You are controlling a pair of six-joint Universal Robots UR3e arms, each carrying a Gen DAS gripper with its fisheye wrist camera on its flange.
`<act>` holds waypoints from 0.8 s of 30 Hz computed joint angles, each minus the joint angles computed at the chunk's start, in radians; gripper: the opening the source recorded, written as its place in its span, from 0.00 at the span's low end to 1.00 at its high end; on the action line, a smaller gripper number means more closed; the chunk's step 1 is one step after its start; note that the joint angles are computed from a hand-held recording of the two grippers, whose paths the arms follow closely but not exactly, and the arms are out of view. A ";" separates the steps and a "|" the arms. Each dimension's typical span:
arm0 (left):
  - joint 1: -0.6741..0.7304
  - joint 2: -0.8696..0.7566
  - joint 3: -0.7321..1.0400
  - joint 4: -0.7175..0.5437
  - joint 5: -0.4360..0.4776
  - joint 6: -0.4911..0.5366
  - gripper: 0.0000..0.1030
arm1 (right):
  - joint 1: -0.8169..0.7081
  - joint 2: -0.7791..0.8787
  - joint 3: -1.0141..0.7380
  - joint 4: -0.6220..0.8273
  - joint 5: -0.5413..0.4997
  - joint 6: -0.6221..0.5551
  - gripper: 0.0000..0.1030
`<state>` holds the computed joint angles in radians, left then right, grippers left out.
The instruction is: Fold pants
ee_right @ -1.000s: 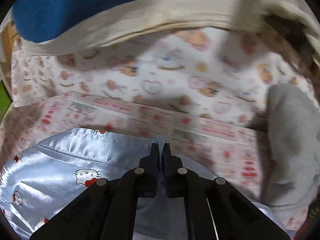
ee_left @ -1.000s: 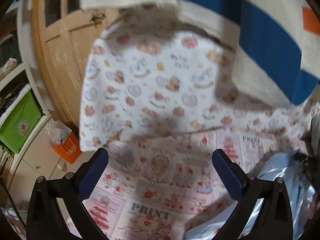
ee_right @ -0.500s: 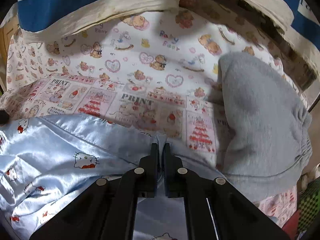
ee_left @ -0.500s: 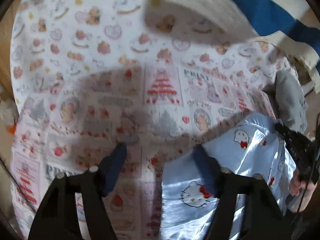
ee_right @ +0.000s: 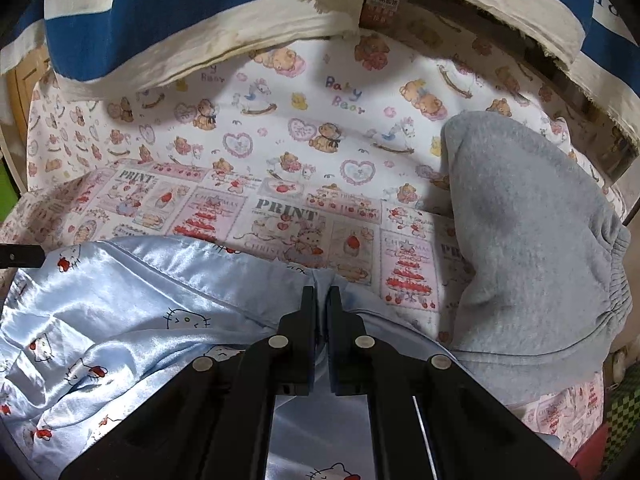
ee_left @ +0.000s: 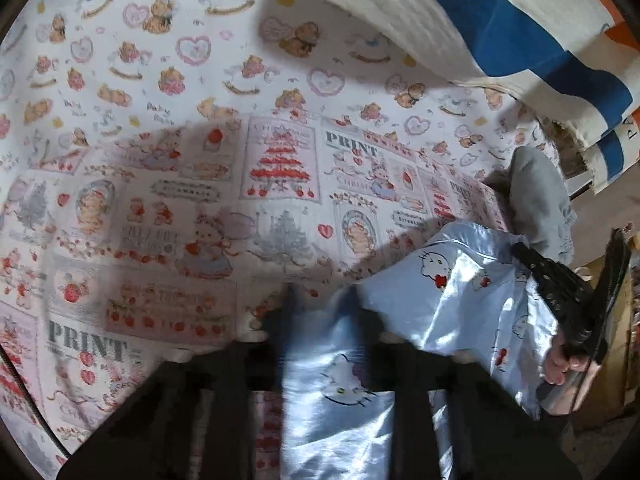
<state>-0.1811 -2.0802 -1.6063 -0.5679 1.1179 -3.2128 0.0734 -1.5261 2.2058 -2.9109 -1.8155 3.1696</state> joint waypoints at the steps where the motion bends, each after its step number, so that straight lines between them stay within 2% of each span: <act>1: -0.002 0.002 -0.009 0.024 0.010 -0.004 0.01 | -0.001 -0.001 0.003 -0.007 0.005 -0.001 0.04; 5: 0.017 0.046 -0.101 0.190 0.014 -0.034 0.01 | -0.021 -0.009 0.043 -0.093 0.077 -0.018 0.04; 7: 0.007 0.089 -0.175 0.348 0.070 -0.066 0.01 | -0.046 -0.025 0.092 -0.193 0.156 -0.020 0.04; 8: -0.001 0.111 -0.220 0.460 0.097 -0.077 0.01 | -0.075 -0.039 0.139 -0.281 0.230 -0.007 0.04; 9: -0.003 0.133 -0.267 0.565 0.091 -0.062 0.01 | -0.104 -0.053 0.179 -0.349 0.304 0.014 0.04; 11: 0.009 0.194 -0.351 0.697 0.003 0.033 0.01 | -0.094 -0.054 0.187 -0.388 0.315 0.024 0.04; 12: 0.015 0.228 -0.363 0.657 -0.046 0.092 0.01 | -0.051 -0.038 0.179 -0.419 0.253 0.024 0.04; 14: 0.010 0.261 -0.329 0.473 -0.113 0.210 0.01 | 0.035 -0.004 0.122 -0.381 0.109 0.029 0.04; 15: -0.005 0.254 -0.287 0.362 -0.123 0.272 0.01 | 0.049 0.004 0.107 -0.359 0.084 0.035 0.04; 18: -0.096 0.175 -0.132 0.075 -0.046 0.402 0.02 | 0.062 0.036 0.052 -0.262 0.030 0.060 0.04; 20: -0.169 0.113 -0.051 -0.026 0.036 0.437 0.02 | 0.068 0.060 0.042 -0.254 -0.011 0.055 0.04; 23: -0.240 0.042 0.012 -0.061 0.099 0.443 0.03 | 0.045 0.063 0.032 -0.203 -0.014 0.057 0.04; 24: -0.246 0.038 0.008 -0.048 0.096 0.444 0.08 | 0.037 0.060 0.032 -0.191 -0.013 0.058 0.04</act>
<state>-0.4271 -2.0425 -1.5983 -0.6155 1.2135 -2.7691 0.1102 -1.4658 2.2382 -3.1014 -1.8283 3.2279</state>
